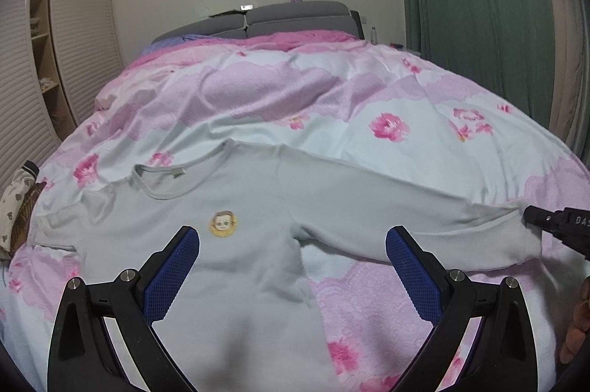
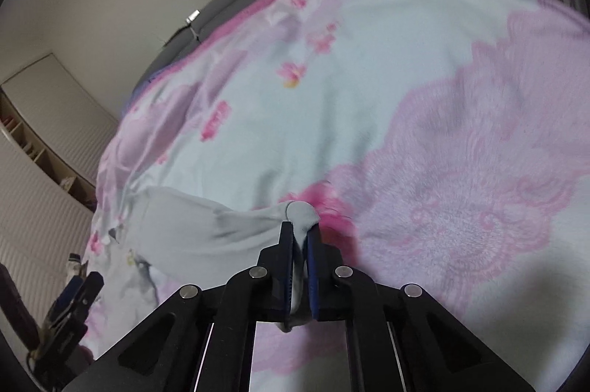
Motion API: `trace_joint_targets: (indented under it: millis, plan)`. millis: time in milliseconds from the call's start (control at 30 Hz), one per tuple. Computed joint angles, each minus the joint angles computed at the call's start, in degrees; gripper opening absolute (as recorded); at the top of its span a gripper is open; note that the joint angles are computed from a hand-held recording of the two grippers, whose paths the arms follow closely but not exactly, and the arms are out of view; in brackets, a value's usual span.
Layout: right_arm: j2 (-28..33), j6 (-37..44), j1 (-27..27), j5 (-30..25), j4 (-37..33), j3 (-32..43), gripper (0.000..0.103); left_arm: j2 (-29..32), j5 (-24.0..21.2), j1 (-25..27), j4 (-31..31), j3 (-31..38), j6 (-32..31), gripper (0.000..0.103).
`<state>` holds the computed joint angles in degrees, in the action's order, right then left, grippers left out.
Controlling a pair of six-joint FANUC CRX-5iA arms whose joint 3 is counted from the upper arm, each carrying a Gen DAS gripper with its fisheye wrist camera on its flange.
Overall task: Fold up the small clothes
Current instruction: 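Carry the held sleeve across the shirt body with the right gripper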
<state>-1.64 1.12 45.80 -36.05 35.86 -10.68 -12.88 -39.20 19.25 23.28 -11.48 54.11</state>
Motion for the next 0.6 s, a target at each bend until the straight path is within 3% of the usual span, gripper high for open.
trace_joint_targets:
  millis: [233, 600]
  plan:
    - [2.8, 1.6, 3.9, -4.0, 2.6, 8.4, 0.008, -1.9, -1.0, 6.7, 6.1, -0.3, -4.4, 0.103]
    - [19.8, 13.3, 9.3, -10.1, -3.0, 35.3, 0.008, 0.2, -3.5, 20.5, 14.2, 1.7, -9.4, 0.103]
